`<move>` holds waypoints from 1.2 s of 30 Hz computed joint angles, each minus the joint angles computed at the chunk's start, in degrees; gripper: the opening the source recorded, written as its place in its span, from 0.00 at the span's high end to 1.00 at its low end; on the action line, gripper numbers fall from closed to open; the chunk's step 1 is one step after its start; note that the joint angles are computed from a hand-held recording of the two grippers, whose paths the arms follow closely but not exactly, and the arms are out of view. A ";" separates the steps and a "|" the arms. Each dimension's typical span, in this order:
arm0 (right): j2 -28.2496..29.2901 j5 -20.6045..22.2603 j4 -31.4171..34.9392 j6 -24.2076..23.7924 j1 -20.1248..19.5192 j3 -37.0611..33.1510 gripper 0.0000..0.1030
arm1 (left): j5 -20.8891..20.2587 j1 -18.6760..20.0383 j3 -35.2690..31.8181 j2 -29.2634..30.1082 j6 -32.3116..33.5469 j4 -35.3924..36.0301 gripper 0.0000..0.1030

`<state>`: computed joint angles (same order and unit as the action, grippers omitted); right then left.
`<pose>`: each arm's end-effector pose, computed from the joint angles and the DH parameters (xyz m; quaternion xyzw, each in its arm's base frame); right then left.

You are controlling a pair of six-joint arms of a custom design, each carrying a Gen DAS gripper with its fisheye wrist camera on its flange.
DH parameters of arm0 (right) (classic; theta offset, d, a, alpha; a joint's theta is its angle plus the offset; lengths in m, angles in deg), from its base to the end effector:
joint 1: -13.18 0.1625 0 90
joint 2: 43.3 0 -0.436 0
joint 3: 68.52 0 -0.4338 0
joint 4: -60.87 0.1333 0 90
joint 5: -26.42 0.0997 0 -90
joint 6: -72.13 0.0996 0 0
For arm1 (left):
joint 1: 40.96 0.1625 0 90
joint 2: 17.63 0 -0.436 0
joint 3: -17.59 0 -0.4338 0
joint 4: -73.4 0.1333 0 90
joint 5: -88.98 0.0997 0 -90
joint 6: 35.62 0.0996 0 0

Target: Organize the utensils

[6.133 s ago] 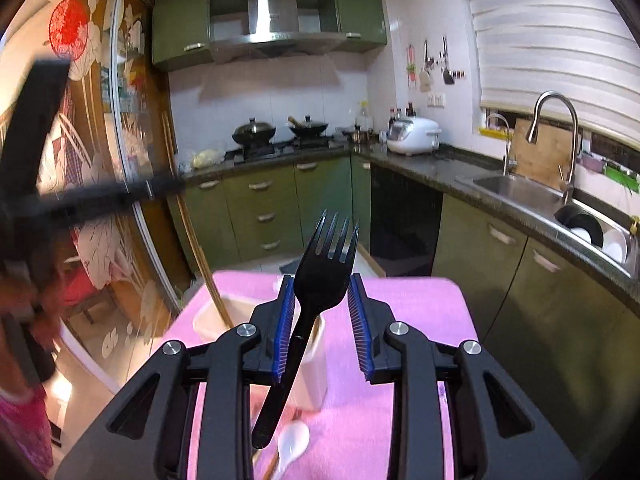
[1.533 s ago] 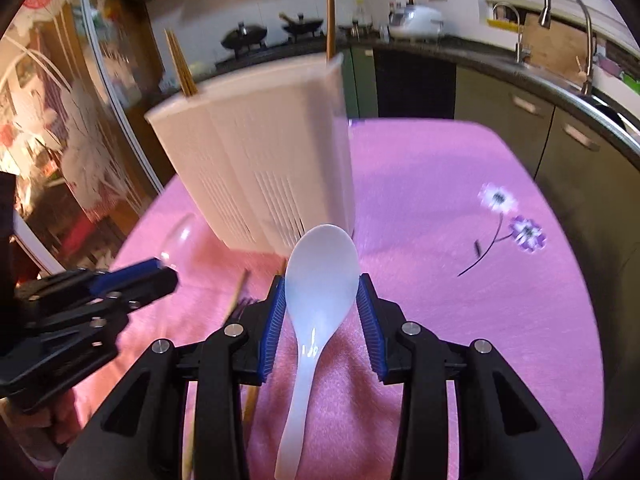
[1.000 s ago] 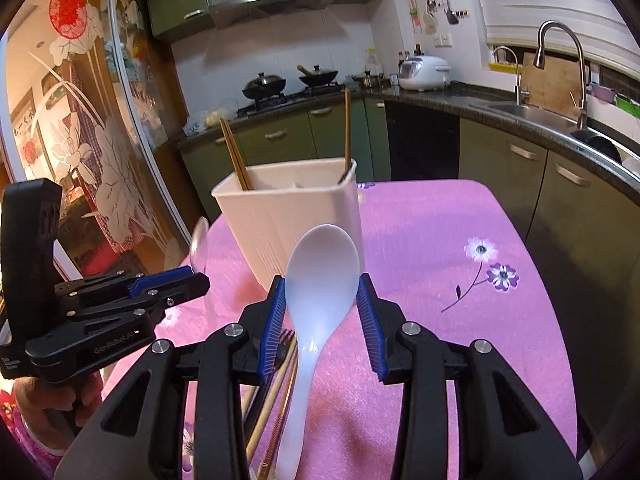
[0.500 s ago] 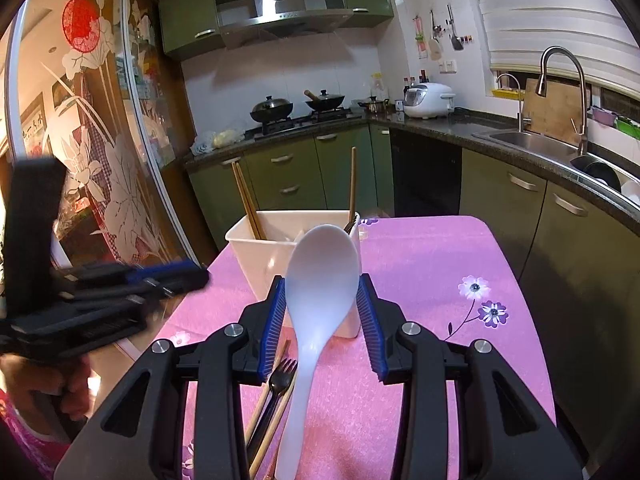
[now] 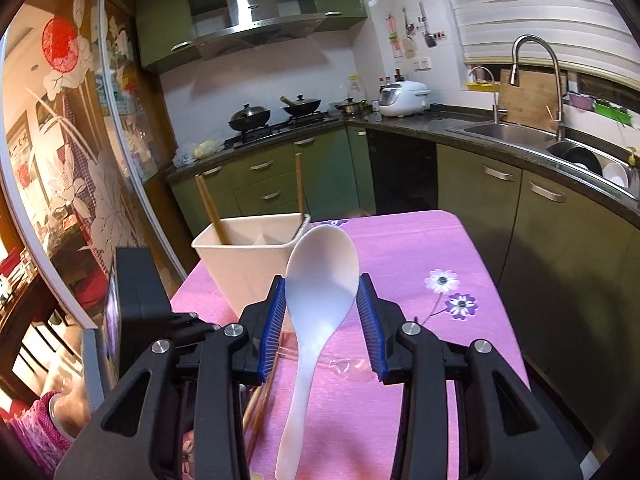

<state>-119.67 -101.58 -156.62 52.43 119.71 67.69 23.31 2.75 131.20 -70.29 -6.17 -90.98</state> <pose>0.1917 -0.3929 0.2735 0.0720 -0.8029 0.5186 0.2849 -0.3083 -0.5359 0.0648 0.5765 0.7815 -0.1437 0.1903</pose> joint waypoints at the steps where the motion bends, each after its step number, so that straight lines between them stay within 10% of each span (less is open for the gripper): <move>1: -0.41 -0.01 0.02 0.09 -0.19 0.29 0.64 | -0.88 -0.30 -0.07 0.65 3.21 0.28 0.82; 19: -3.47 -1.52 2.42 1.23 -1.14 1.26 0.64 | -4.04 1.44 -11.74 9.29 25.11 21.34 0.69; 36: -4.56 -1.01 6.77 4.71 -3.48 0.59 0.64 | -5.75 1.05 -17.44 13.16 31.29 30.38 0.69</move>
<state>-124.23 -102.59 -149.85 57.14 116.23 68.28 17.56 3.80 113.77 -57.13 25.11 -60.60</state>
